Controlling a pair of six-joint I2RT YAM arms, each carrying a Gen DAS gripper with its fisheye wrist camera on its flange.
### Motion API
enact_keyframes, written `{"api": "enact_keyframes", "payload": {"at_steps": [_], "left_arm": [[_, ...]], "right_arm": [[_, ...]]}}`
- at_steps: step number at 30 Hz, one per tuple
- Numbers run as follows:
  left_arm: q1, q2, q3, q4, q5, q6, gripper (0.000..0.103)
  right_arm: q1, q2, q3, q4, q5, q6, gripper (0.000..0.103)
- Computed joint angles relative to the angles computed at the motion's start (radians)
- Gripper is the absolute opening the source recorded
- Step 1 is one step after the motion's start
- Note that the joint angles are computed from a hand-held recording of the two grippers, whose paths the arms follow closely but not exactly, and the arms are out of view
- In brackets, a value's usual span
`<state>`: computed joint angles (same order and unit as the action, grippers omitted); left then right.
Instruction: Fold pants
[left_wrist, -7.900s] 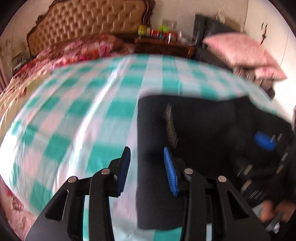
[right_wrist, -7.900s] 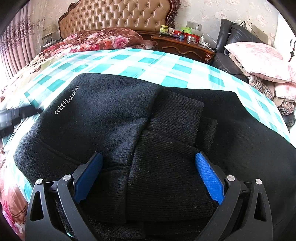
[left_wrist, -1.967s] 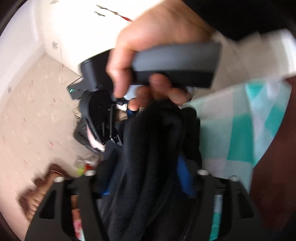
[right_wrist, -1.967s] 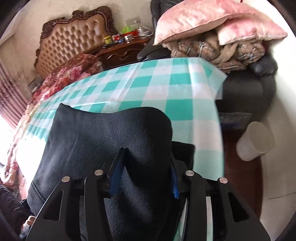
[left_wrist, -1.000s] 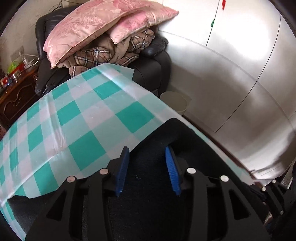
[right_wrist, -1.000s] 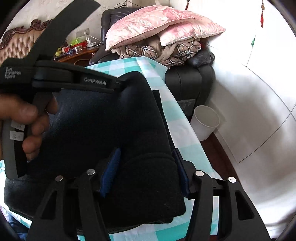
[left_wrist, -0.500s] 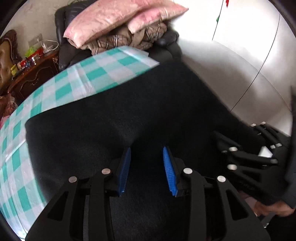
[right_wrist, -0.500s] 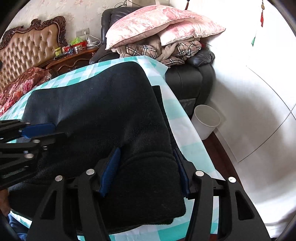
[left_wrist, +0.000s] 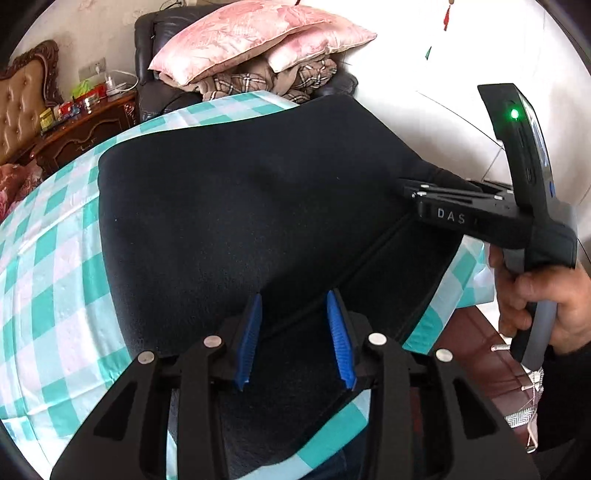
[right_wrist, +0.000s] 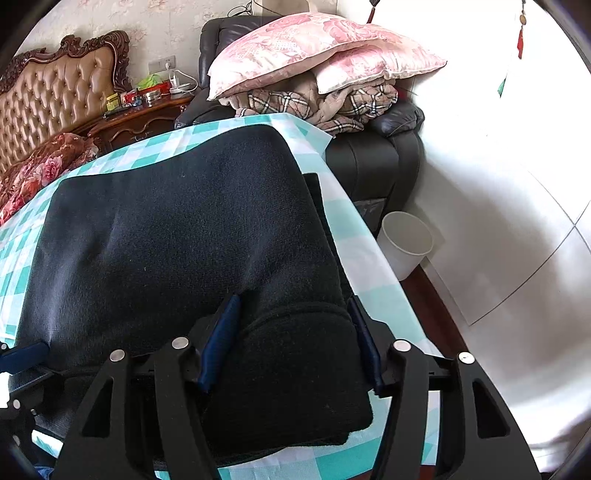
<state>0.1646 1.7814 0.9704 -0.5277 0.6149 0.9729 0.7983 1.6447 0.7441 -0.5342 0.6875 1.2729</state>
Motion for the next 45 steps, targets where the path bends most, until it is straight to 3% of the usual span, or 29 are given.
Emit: {"api": "enact_keyframes", "payload": {"at_steps": [3, 5, 7, 10, 12, 16, 19, 20, 22, 25, 26, 31, 37, 42, 45], "left_arm": [[0.006, 0.010, 0.011, -0.017, 0.009, 0.006, 0.038], [0.007, 0.005, 0.002, -0.006, 0.011, 0.008, 0.038], [0.008, 0.003, -0.002, -0.002, 0.012, 0.007, 0.038], [0.001, 0.014, 0.002, 0.012, 0.012, -0.002, 0.038], [0.004, 0.013, -0.002, 0.017, 0.016, -0.001, 0.038], [0.011, 0.004, -0.024, 0.044, 0.031, -0.006, 0.038], [0.017, -0.007, -0.047, 0.073, 0.042, -0.004, 0.038], [0.019, -0.005, -0.047, 0.073, 0.047, -0.005, 0.038], [0.026, 0.004, -0.040, 0.063, 0.065, 0.010, 0.038], [0.029, 0.004, -0.046, 0.073, 0.074, 0.025, 0.040], [0.027, 0.001, -0.050, 0.083, 0.072, 0.018, 0.045], [0.021, 0.011, -0.025, 0.061, 0.048, -0.004, 0.050], [0.022, 0.033, 0.003, 0.039, 0.042, -0.015, 0.051], [0.021, 0.036, 0.001, 0.047, 0.041, -0.021, 0.051], [0.023, 0.029, -0.011, 0.056, 0.039, -0.016, 0.051]], "right_arm": [[0.016, -0.008, 0.034, -0.067, 0.027, 0.019, 0.064], [0.033, -0.040, 0.042, -0.067, 0.052, 0.001, 0.085], [0.051, -0.054, 0.061, -0.074, 0.094, -0.017, 0.094], [0.029, -0.033, 0.136, -0.149, 0.134, -0.045, 0.095], [-0.032, -0.030, 0.177, -0.162, 0.083, -0.083, 0.096], [-0.124, -0.026, 0.206, -0.054, 0.012, -0.288, 0.096], [-0.211, 0.008, 0.213, 0.070, -0.122, -0.504, 0.096], [-0.236, 0.076, 0.257, 0.023, -0.117, -0.508, 0.096], [-0.264, 0.161, 0.301, -0.047, -0.120, -0.473, 0.096], [-0.313, 0.068, 0.164, 0.082, -0.198, -0.416, 0.096], [-0.317, 0.054, 0.147, 0.087, -0.195, -0.400, 0.096], [-0.298, 0.049, 0.127, 0.080, -0.159, -0.312, 0.096], [-0.191, 0.063, 0.206, -0.119, 0.018, -0.164, 0.096], [-0.049, 0.000, 0.173, -0.209, 0.041, 0.002, 0.096], [-0.026, 0.030, 0.170, -0.225, 0.014, 0.035, 0.096]]}}
